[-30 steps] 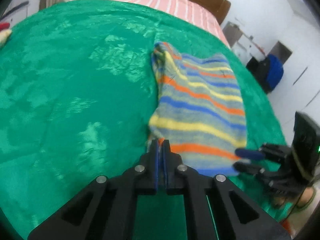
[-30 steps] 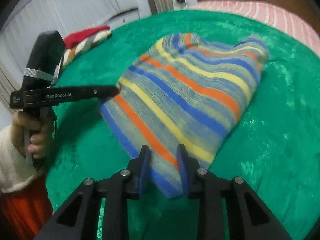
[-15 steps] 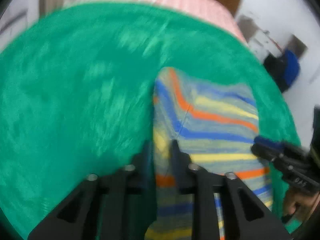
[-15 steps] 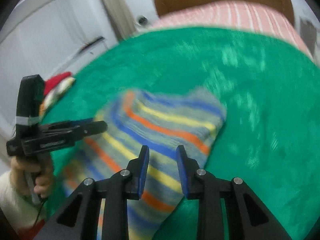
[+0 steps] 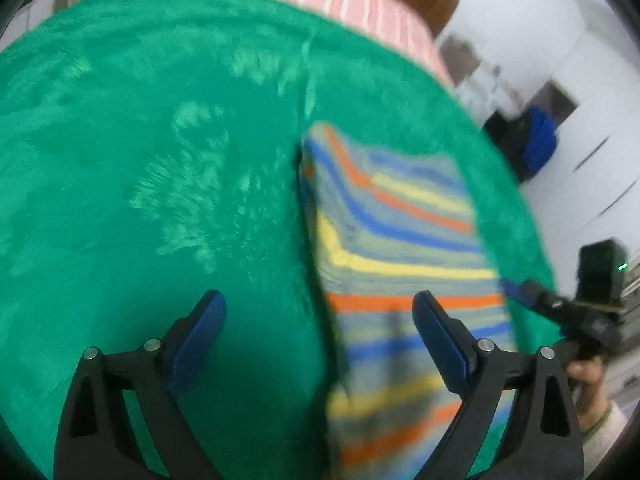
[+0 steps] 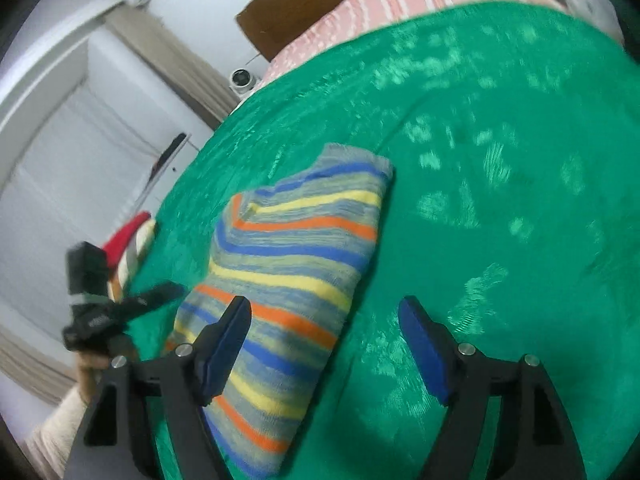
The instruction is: Fold small clothes
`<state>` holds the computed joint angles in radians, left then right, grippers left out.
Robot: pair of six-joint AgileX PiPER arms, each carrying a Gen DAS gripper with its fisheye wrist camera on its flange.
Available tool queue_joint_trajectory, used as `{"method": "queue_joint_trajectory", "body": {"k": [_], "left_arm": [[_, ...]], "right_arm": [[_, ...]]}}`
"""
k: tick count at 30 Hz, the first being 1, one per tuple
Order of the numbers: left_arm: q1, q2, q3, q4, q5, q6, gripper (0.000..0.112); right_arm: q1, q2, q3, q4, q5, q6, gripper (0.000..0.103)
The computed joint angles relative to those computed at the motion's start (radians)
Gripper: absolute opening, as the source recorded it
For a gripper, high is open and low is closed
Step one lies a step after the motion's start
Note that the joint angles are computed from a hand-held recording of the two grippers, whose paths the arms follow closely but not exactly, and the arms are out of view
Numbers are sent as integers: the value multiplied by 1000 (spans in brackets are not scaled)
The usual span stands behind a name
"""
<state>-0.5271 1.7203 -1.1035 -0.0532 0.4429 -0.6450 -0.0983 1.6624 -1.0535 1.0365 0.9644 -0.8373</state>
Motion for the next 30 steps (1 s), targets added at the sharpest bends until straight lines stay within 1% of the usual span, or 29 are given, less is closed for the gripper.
{"method": "queue_joint_trajectory", "body": {"k": [1,2,3,4,5,6,7,8,9,10,11,13,15,16,18,19,20,21,22,23,24,26,27,28,29,30], "left_arm": [[-10,29,-33,14,22,-6,94],[-22,58,-68,51,37,-26,92],[-34,89,-115,70,62,-25,85],[-42,114,-155,56,80,5,55],[-46,132,-181,25,87,38,28],[-52,140,-201,31,106,32,24],[-62,129,-202,77,112,-11,18],[-67,109,-190,112,108,-39,16],[-75,76,-172,160,98,-88,16],[-80,46,-157,190,87,-118,15],[-84,14,-159,229,91,-153,15],[-100,-39,-182,338,125,-231,15],[-101,-61,-227,391,164,-255,15],[-98,-58,-254,407,182,-252,16],[-86,-39,-285,409,215,-230,29],[-73,-16,-290,394,238,-217,51],[-70,3,-290,396,267,-229,76],[-78,13,-272,426,301,-277,80],[-97,-1,-223,475,318,-345,80],[-115,-23,-166,524,318,-406,80],[-147,-53,-112,589,325,-487,80],[-254,-129,-22,752,387,-674,82],[-319,-160,0,832,436,-754,84],[-391,-184,9,906,500,-824,94],[-444,-197,5,954,556,-868,103],[-513,-209,-6,1006,627,-919,103]], "right_arm": [[3,38,-12,31,17,-1,76],[2,100,-35,77,73,3,75],[27,162,-54,129,99,15,65],[60,188,-72,140,85,33,54],[109,188,-91,112,31,55,46],[178,159,-97,44,-63,81,34],[236,125,-103,-41,-142,124,31],[299,70,-86,-123,-237,162,30],[337,22,-65,-165,-293,183,29],[363,-36,-39,-166,-336,171,28],[371,-70,-23,-140,-355,136,28],[391,-130,-20,-93,-385,79,28],[393,-140,-52,-49,-379,53,28],[390,-136,-80,-38,-372,59,28],[375,-90,-152,-20,-342,80,28],[363,-70,-167,-13,-324,85,32],[350,-32,-198,-45,-299,130,35],[339,4,-221,-118,-280,198,47],[328,23,-222,-218,-275,278,55],[316,17,-214,-306,-268,349,67],[303,2,-179,-356,-278,379,75],[257,-78,-65,-389,-309,350,78],[243,-129,-20,-416,-315,341,82],[236,-185,24,-450,-330,334,88],[236,-260,72,-502,-349,343,89],[241,-326,107,-547,-367,360,91]]}}
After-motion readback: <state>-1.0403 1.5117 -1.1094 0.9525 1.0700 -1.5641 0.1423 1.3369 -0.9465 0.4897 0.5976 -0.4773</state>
